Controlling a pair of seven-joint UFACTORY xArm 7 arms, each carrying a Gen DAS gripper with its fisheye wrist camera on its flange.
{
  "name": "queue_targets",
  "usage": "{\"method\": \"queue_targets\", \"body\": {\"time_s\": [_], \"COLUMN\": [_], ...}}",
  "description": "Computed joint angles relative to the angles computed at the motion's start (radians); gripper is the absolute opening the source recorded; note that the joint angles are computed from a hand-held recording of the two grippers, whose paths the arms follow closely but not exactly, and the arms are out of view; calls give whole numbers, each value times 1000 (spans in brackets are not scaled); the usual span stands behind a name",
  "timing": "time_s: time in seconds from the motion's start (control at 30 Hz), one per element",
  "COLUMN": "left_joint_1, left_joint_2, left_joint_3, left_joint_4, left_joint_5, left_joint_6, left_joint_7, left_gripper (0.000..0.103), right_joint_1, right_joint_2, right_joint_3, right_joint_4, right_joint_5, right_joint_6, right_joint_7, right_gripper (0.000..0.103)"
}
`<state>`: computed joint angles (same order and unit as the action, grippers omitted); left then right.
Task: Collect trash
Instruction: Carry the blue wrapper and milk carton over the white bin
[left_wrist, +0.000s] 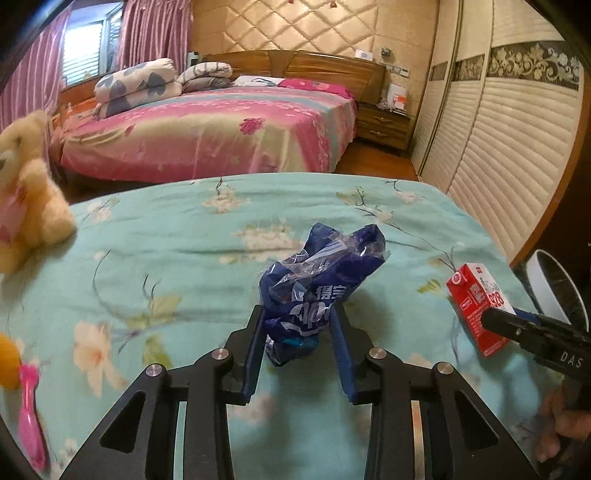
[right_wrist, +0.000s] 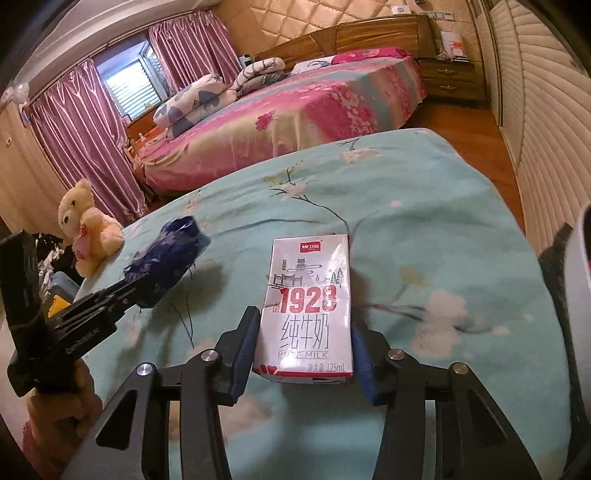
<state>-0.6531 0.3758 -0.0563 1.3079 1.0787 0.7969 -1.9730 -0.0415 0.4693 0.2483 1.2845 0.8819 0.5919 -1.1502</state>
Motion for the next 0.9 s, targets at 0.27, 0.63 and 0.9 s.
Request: {"method": "queue_targets", "body": {"time_s": [0.27,0.63,0.9], "left_joint_1": [-46,-105,-168], "left_joint_2": [-12,71,182], "left_joint_3": [-29,-24,25], "left_joint_4": [-3,128,293], "left_joint_5": [-5,-25,-50], "left_joint_6": [31,5,-44], "left_joint_7": [-83,-25,57], "left_gripper": [33,33,33], "right_joint_1": [-45,-70,-98], "right_joint_2": [-60,-116,-149], "right_joint_3": [-20,-82,-128], "right_joint_4": [-57,-93,-102], "right_joint_5": [80,171,212], "right_joint_6": [53,118,140], "right_joint_7": [-63,-122,-150], "right_gripper": [47,47,47]}}
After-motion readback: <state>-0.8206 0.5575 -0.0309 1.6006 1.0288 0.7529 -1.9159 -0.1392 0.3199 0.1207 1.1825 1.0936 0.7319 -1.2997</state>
